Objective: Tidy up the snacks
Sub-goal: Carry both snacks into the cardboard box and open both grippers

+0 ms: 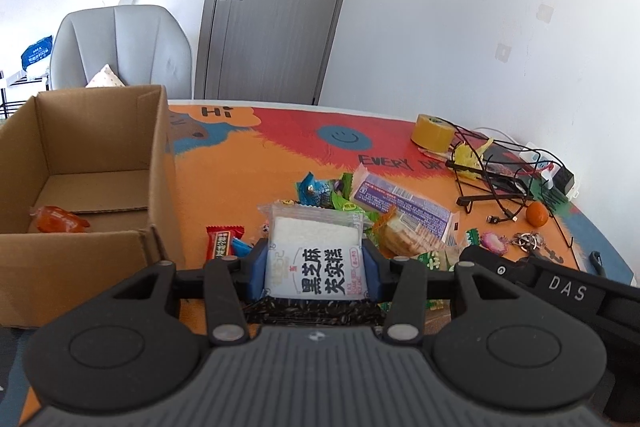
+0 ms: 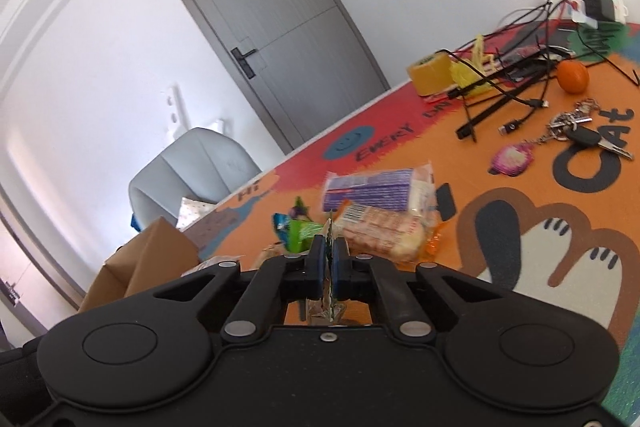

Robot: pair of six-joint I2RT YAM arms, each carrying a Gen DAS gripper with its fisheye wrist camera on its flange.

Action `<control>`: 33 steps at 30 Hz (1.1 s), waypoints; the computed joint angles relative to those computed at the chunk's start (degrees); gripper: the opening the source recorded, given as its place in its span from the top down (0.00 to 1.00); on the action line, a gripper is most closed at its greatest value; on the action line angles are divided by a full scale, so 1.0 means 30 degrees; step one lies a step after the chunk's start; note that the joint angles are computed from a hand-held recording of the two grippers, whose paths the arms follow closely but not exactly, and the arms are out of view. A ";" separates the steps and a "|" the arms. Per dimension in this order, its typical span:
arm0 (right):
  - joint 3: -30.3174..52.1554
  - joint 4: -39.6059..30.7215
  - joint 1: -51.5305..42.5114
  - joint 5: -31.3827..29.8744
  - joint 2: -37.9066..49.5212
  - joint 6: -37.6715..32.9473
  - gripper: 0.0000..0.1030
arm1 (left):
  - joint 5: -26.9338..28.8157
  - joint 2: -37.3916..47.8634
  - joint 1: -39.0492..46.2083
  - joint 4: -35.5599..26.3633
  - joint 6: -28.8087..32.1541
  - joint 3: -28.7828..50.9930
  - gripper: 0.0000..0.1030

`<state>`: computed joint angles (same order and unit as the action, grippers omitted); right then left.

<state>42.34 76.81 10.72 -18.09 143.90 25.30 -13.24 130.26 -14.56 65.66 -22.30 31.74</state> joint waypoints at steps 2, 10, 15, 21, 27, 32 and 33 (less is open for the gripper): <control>-0.0147 0.0256 0.0084 -0.0054 -0.0042 0.0077 0.96 | -0.0095 -0.0231 -0.0037 0.0266 0.0004 -0.0353 0.55; -0.1059 0.1554 0.0568 -0.0087 -0.0653 0.0138 0.96 | -0.0410 -0.1391 0.0167 0.1356 0.0094 -0.1687 0.55; -0.1344 0.1880 0.0896 -0.0162 -0.1184 0.0167 0.96 | -0.0715 -0.2368 0.0418 0.2003 0.0121 -0.2686 0.55; -0.1683 0.2103 0.1578 -0.0461 -0.1942 0.0104 0.96 | -0.1206 -0.3942 0.1022 0.2641 0.0081 -0.4126 0.55; -0.1895 0.2057 0.2646 -0.0292 -0.2885 -0.0120 0.96 | -0.1091 -0.5105 0.2146 0.3680 0.0171 -0.5540 0.55; -0.1836 0.1439 0.3649 0.0273 -0.3678 -0.0389 0.96 | -0.0421 -0.5637 0.3606 0.4392 0.0205 -0.6366 0.55; -0.1771 0.1336 0.3796 0.0352 -0.3788 -0.0422 0.96 | -0.0252 -0.5648 0.3934 0.4469 0.0161 -0.6418 0.55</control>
